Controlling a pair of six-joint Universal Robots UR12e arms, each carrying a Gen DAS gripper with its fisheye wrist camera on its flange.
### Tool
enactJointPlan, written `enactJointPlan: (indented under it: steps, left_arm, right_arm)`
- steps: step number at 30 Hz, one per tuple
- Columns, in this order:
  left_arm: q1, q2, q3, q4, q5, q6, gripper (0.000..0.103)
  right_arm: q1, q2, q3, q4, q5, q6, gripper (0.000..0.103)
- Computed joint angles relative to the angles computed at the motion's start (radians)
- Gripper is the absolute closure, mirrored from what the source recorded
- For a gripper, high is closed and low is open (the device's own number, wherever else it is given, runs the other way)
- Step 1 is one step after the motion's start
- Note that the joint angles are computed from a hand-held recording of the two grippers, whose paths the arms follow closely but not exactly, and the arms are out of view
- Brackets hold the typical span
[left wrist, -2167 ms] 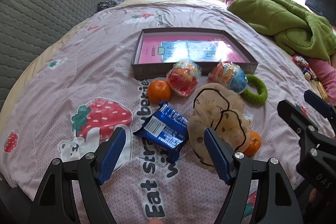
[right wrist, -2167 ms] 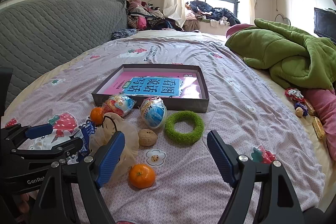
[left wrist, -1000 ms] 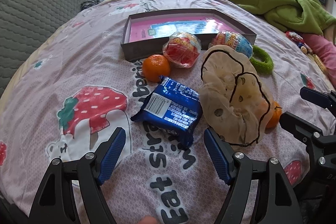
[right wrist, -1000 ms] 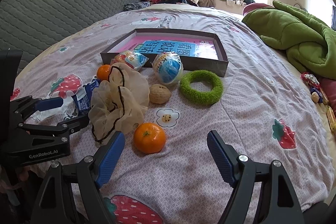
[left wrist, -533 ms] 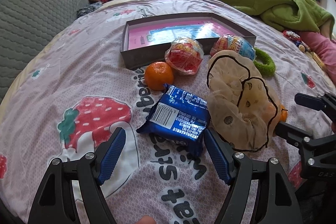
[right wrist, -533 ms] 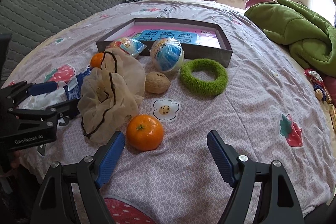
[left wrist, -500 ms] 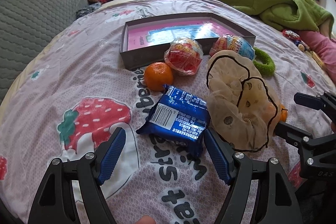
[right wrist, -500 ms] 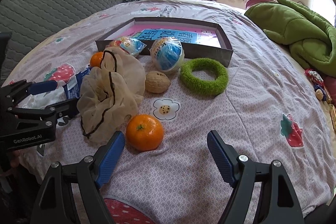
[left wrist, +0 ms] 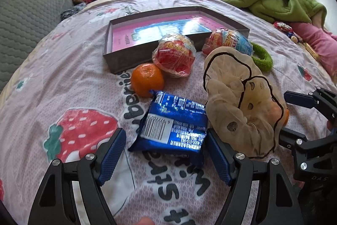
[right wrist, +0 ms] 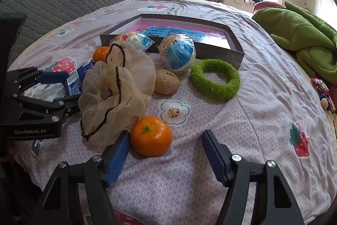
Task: Organize objects
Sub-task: 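Close the left gripper on the blue snack packet while the right gripper grasps the orange, then lift the packet and orange and carry both toward the tray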
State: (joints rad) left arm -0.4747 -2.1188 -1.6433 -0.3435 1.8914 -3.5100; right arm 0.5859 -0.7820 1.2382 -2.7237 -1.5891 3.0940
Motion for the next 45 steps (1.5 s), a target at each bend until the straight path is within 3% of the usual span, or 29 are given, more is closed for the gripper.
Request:
enactJointPlan:
  steps: [4,11,14,22,37,45]
  left_arm:
    - [0.014,-0.007,0.008,-0.003,-0.047,-0.001,0.025]
    - [0.026,-0.009,0.001,0.023,-0.085,-0.018,0.025]
    - [0.026,-0.007,-0.002,0.029,-0.091,-0.025,0.027]
    - [0.015,-0.004,-0.007,0.038,-0.068,-0.029,0.045]
    - [0.012,0.028,-0.046,0.062,-0.065,-0.074,0.046]
    - [-0.008,0.036,-0.044,0.077,-0.022,-0.084,0.046]
  right_arm:
    - [-0.005,0.004,-0.007,0.007,0.028,0.004,0.042]
    - [-0.009,0.006,-0.005,-0.006,0.067,-0.012,0.063]
    - [-0.011,0.004,-0.002,-0.006,0.076,-0.013,0.063]
    - [-0.018,-0.005,0.009,-0.019,0.076,0.018,0.063]
    - [-0.020,-0.012,0.020,-0.061,0.061,0.035,0.063]
    - [-0.018,-0.019,0.028,-0.085,0.055,0.033,0.063]
